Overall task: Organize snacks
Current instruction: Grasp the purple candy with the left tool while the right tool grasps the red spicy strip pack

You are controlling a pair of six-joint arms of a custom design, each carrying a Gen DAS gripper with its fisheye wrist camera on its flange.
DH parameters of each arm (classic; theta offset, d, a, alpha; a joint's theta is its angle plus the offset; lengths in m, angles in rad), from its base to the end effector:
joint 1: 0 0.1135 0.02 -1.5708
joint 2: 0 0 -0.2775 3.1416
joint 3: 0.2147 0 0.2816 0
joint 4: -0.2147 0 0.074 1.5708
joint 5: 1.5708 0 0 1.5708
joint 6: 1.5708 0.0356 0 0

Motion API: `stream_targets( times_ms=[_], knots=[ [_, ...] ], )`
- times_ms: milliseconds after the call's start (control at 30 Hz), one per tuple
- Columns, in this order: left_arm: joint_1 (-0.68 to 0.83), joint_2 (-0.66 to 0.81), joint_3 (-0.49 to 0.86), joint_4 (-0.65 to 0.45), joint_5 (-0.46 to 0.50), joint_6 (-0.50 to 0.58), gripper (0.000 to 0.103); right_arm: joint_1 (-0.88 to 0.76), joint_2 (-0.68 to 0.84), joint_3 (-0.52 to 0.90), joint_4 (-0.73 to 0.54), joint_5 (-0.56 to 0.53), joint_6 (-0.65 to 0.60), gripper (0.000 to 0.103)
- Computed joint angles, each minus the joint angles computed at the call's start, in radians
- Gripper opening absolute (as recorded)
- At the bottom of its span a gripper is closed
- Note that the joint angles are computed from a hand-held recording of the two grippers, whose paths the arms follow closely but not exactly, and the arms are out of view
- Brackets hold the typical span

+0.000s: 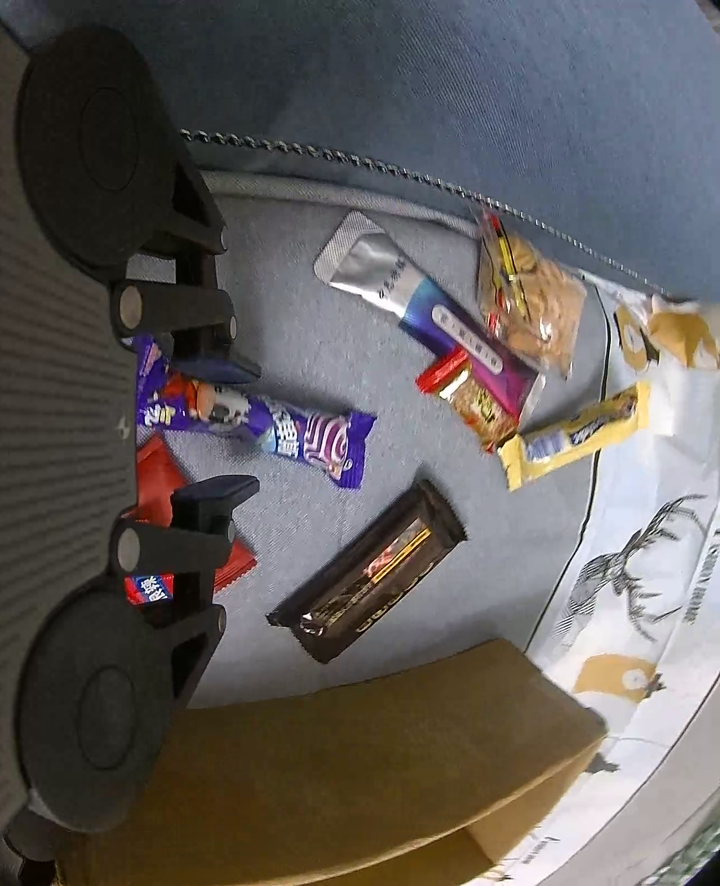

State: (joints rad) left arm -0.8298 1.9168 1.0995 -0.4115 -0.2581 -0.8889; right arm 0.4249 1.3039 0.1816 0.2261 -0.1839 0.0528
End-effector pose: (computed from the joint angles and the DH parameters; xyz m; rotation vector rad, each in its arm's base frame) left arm 0.2649 -0.2761 0.1128 -0.1414 2.7196 -0.1254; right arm 0.1688 0.0835 0.0741 -0.5407 2.4367 0.4305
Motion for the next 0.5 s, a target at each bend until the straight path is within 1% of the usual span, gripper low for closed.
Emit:
stream_targets(
  times_ms=[67, 200, 500],
  knots=[
    [0.000, 0.015, 0.014, -0.007, 0.003, 0.007, 0.040, 0.010, 0.005, 0.001, 0.005, 0.010, -0.003, 0.062],
    [0.005, 0.045, 0.045, -0.030, 0.006, 0.016, 0.040, 0.040, 0.009, -0.001, 0.018, 0.043, -0.006, 0.062],
    [0.003, 0.071, 0.075, -0.041, 0.001, 0.037, 0.040, 0.028, 0.023, 0.000, 0.037, 0.046, -0.005, 0.062]
  ],
)
